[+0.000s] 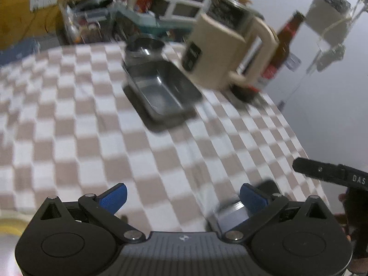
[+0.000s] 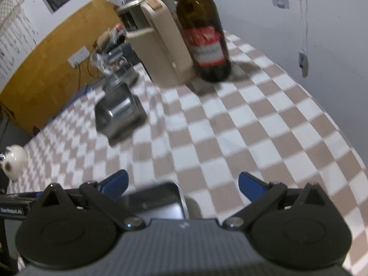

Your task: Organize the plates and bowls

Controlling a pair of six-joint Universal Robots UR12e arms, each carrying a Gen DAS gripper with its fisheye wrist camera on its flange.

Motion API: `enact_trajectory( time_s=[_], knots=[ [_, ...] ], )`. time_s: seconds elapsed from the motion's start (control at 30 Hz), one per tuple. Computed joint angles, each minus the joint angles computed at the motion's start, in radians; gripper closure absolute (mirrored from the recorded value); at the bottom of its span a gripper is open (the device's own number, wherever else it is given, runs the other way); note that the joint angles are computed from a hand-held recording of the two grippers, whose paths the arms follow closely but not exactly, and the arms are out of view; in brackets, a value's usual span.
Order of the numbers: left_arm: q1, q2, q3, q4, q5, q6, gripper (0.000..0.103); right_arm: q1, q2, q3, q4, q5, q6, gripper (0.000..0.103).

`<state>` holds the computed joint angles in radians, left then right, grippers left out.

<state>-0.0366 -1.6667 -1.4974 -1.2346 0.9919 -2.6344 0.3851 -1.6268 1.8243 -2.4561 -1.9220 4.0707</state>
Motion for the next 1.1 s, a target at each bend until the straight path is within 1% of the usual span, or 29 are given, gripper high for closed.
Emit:
enact_trajectory(
  time_s=[0.07,0.13,0.23,0.27,0.33,0.4,0.43,0.5,0.57,0.63,0.7,0.83,0.97,1.03,1.07,1.1],
  knots=[
    [0.001,-0.016,0.019,0.04,0.008,-0.015,0.0,-0.009,0.02,-0.015,-0.035,0.016,0.002,0.0],
    [-0.001,-0.035,0.041,0.076,0.021,-0.026,0.0,-0.024,0.045,-0.031,-0.076,0.056,0.002,0.0],
    [-0.01,-0.074,0.081,0.14,0.048,-0.046,0.0,-0.043,0.084,-0.072,-0.083,0.109,0.018,0.0],
    [-0.013,-0.088,0.095,0.157,0.058,-0.055,0.0,-0.046,0.099,-0.089,-0.082,0.117,0.025,0.001],
    [-0.021,-0.117,0.124,0.188,0.071,-0.079,0.0,-0.05,0.129,-0.12,-0.088,0.124,0.038,0.005],
    [-0.027,-0.143,0.148,0.224,0.079,-0.104,0.0,-0.059,0.155,-0.144,-0.1,0.148,0.062,0.014],
    [-0.03,-0.156,0.162,0.23,0.08,-0.107,0.0,-0.063,0.165,-0.152,-0.104,0.159,0.085,0.016],
    [-0.037,-0.181,0.189,0.232,0.085,-0.103,0.0,-0.073,0.185,-0.17,-0.102,0.181,0.147,0.026],
    [-0.046,-0.204,0.214,0.239,0.096,-0.093,0.0,-0.083,0.204,-0.185,-0.085,0.197,0.208,0.031],
    [-0.055,-0.224,0.23,0.25,0.106,-0.087,0.0,-0.088,0.222,-0.201,-0.065,0.203,0.246,0.033],
    [-0.062,-0.245,0.247,0.252,0.11,-0.088,0.001,-0.089,0.241,-0.216,-0.05,0.207,0.264,0.033],
    [-0.068,-0.266,0.253,0.251,0.105,-0.12,0.002,-0.096,0.279,-0.245,-0.048,0.232,0.26,0.033],
    [-0.076,-0.282,0.259,0.229,0.122,-0.121,0.006,-0.093,0.316,-0.279,-0.024,0.243,0.233,0.033],
    [-0.078,-0.287,0.261,0.231,0.128,-0.124,0.006,-0.095,0.323,-0.286,-0.01,0.259,0.213,0.039],
    [-0.078,-0.289,0.26,0.237,0.128,-0.129,0.007,-0.094,0.325,-0.287,-0.004,0.26,0.2,0.049],
    [-0.077,-0.291,0.259,0.242,0.127,-0.135,0.008,-0.092,0.326,-0.288,-0.002,0.246,0.18,0.056]
  ],
)
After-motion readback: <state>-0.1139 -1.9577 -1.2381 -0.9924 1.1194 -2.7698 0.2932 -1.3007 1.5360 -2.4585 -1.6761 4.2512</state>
